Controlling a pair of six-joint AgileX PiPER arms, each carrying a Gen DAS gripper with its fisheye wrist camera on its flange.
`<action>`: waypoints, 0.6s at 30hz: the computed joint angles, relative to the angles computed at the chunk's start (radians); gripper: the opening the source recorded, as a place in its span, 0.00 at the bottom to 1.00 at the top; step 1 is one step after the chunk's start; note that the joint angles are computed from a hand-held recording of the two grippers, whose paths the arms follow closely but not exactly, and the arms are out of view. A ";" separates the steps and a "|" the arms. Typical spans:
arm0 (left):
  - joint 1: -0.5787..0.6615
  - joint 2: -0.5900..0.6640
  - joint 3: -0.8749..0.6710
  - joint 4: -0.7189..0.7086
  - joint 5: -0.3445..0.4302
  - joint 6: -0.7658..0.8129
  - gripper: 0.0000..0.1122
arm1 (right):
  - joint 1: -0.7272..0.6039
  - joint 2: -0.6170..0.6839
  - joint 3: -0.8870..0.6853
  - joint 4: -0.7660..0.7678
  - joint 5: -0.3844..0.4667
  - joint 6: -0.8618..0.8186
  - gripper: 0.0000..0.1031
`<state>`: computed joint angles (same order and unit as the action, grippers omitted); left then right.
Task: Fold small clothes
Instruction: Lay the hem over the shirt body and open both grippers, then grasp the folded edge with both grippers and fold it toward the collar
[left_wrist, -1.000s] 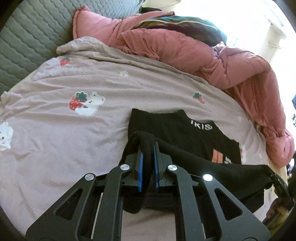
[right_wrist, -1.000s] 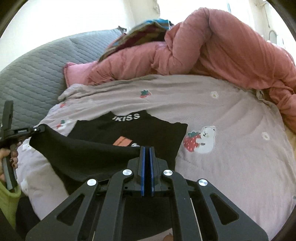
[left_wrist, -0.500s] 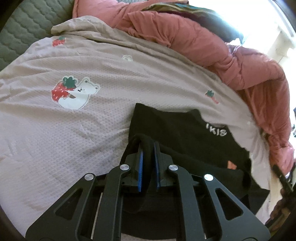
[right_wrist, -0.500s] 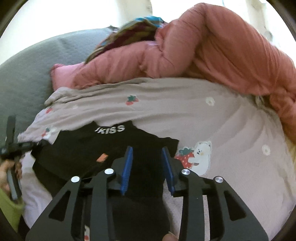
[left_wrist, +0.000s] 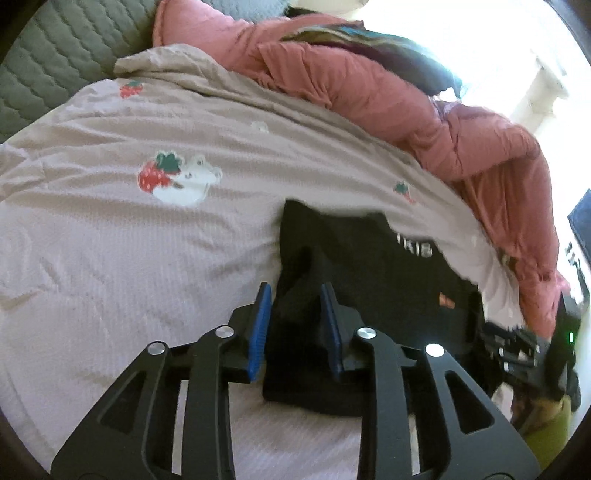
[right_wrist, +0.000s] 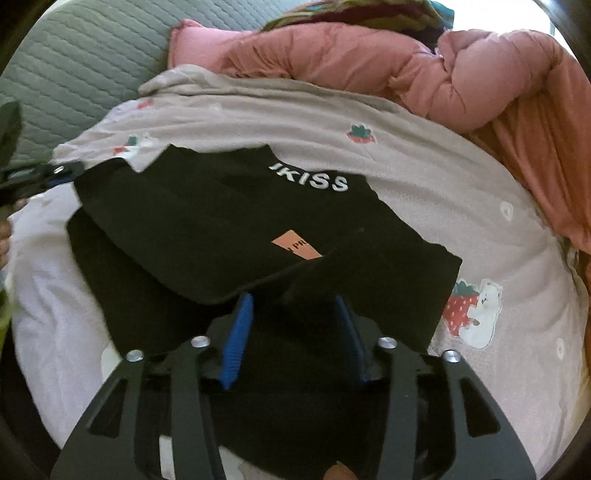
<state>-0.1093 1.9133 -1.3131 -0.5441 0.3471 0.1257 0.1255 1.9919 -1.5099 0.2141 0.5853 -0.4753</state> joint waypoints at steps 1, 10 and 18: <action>0.000 0.000 0.009 -0.021 0.002 0.031 0.21 | 0.001 0.006 -0.001 -0.007 -0.006 0.008 0.34; 0.033 0.015 0.023 -0.246 0.031 0.237 0.25 | -0.126 -0.032 -0.018 0.306 0.038 -0.215 0.13; 0.084 -0.009 0.029 -0.321 0.039 0.284 0.27 | -0.274 0.101 -0.294 0.394 0.149 -0.100 0.13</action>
